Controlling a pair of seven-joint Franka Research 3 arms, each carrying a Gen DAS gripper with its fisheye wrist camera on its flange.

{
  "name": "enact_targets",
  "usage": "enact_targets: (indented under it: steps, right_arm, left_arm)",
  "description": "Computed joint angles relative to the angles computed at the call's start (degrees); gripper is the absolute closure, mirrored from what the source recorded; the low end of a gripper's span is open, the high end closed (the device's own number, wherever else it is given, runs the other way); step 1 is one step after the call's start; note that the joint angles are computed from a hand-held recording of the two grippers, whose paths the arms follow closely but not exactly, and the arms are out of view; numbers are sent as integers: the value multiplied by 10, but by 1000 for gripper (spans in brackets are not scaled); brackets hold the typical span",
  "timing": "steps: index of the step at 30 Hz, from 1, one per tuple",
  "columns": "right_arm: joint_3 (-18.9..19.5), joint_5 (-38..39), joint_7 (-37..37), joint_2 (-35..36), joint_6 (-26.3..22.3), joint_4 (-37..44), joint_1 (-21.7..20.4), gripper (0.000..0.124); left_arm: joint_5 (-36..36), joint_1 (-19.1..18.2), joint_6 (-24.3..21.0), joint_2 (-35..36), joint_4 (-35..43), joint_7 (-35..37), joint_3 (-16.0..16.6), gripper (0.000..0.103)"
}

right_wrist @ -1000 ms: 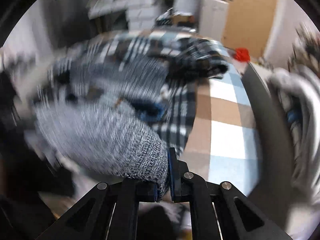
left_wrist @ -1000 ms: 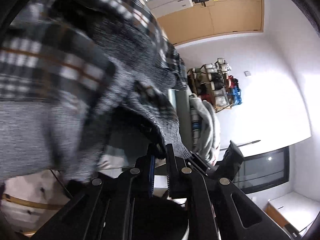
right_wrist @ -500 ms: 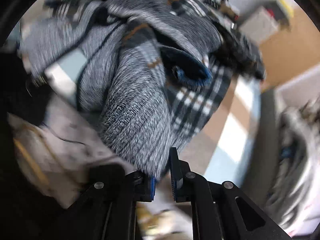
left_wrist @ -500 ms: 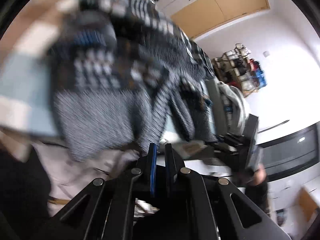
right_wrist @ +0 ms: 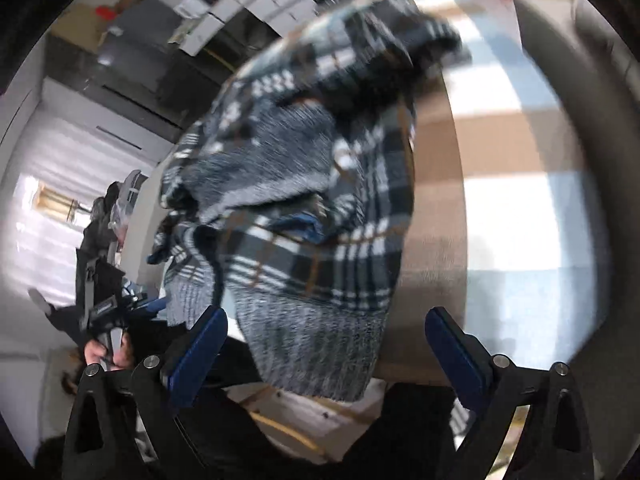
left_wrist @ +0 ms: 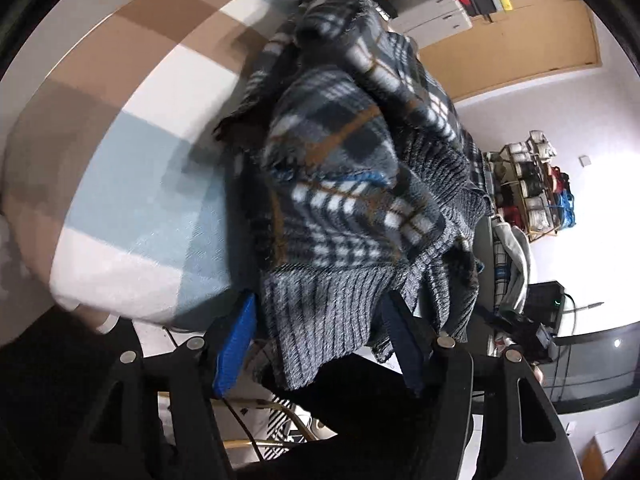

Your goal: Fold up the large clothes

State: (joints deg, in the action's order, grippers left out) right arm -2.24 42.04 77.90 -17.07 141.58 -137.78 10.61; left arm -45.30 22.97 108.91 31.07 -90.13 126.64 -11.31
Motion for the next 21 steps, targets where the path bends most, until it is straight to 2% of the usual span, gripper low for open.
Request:
enact_targets:
  steps: [3, 6, 9, 10, 12, 13, 16, 18, 21]
  right_arm:
    - [-3, 12, -6, 28, -15, 12, 3, 35]
    - [-5, 44, -35, 32, -7, 11, 7, 43]
    - [-22, 120, -85, 40, -27, 10, 9, 54]
    - [-27, 149, -104, 45, -35, 11, 8, 66]
    - [-38, 228, -148, 60, -63, 14, 4, 75]
    - [-43, 273, -173, 68, -78, 13, 0, 81]
    - [-56, 421, -278, 75, -136, -5, -20, 84]
    - [-52, 455, -302, 79, -162, -12, -36, 84]
    - [-50, 460, -310, 87, -214, -17, -55, 81]
  left_arm:
    - [-2, 2, -4, -1, 3, -2, 0, 44]
    - [-3, 2, -16, 11, 19, -9, -3, 44]
    - [-12, 9, -49, 32, 44, -22, -9, 44]
    - [-20, 11, -59, 40, 51, -30, -13, 44]
    - [-33, 22, -104, 70, 83, -46, -22, 45]
    - [-50, 30, -120, 81, 91, -51, -28, 51]
    - [-74, 45, -143, 93, 101, -35, -39, 84]
    - [-90, 52, -140, 91, 95, -27, -39, 86]
    - [-94, 51, -142, 98, 99, -46, -34, 86]
